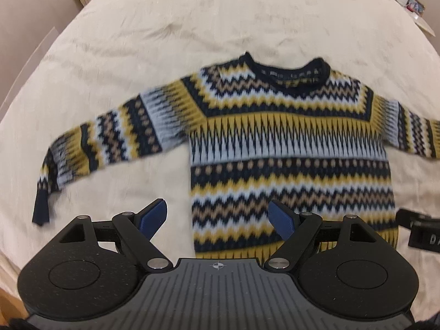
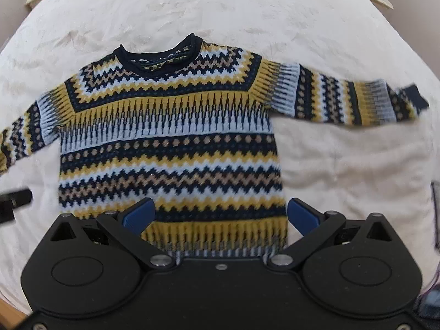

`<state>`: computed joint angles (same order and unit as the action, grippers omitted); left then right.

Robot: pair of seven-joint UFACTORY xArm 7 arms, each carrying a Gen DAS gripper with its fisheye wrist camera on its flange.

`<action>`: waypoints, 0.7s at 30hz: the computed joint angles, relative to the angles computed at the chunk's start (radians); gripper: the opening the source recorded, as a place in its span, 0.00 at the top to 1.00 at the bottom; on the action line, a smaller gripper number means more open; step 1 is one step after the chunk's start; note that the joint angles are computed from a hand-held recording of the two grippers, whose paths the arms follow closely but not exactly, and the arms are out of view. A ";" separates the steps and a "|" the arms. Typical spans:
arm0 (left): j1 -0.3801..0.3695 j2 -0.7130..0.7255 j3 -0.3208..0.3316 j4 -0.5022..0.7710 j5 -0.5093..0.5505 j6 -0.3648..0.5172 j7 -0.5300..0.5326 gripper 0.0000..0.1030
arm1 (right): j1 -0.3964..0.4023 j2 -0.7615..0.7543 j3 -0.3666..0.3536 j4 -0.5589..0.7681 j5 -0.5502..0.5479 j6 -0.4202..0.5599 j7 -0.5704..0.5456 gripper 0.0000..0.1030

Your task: Fold small clothes

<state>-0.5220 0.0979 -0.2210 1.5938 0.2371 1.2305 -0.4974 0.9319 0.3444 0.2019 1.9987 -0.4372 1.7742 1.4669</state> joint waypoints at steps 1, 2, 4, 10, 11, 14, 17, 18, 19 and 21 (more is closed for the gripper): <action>-0.007 0.024 -0.003 0.026 0.015 0.004 -0.011 0.22 | -0.012 -0.003 -0.001 -0.005 0.009 0.000 -0.021 0.01; -0.015 0.048 -0.003 0.053 0.029 0.010 -0.022 0.22 | -0.029 -0.014 -0.003 -0.022 0.021 -0.007 -0.045 0.01; -0.039 0.101 -0.001 0.111 0.050 0.031 -0.042 0.22 | -0.057 -0.031 -0.003 -0.055 0.042 -0.021 -0.073 0.01; -0.131 0.235 0.024 0.270 0.081 0.113 -0.101 0.22 | -0.177 -0.160 0.011 -0.275 0.121 -0.167 -0.112 0.02; -0.146 0.251 0.029 0.289 0.081 0.121 -0.112 0.22 | -0.197 -0.183 0.015 -0.311 0.131 -0.188 -0.118 0.02; -0.175 0.275 0.039 0.316 0.062 0.111 -0.154 0.22 | -0.248 -0.266 0.027 -0.427 0.130 -0.258 -0.127 0.05; -0.198 0.259 0.043 0.289 0.061 0.050 -0.218 0.22 | -0.309 -0.418 0.037 -0.615 0.113 -0.396 -0.099 0.07; -0.209 0.254 0.045 0.282 0.074 0.034 -0.243 0.22 | -0.328 -0.482 0.041 -0.685 0.097 -0.440 -0.081 0.09; -0.220 0.247 0.047 0.275 0.089 0.018 -0.269 0.22 | -0.347 -0.545 0.044 -0.751 0.081 -0.473 -0.067 0.10; -0.238 0.242 0.048 0.273 0.113 0.001 -0.320 0.22 | -0.382 -0.645 0.051 -0.846 0.050 -0.491 -0.065 0.10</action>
<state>-0.7596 0.3400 -0.1734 1.8669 0.3497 1.2318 -0.8173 0.5497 -0.3008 0.2531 1.1528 -0.3875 1.2827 1.4016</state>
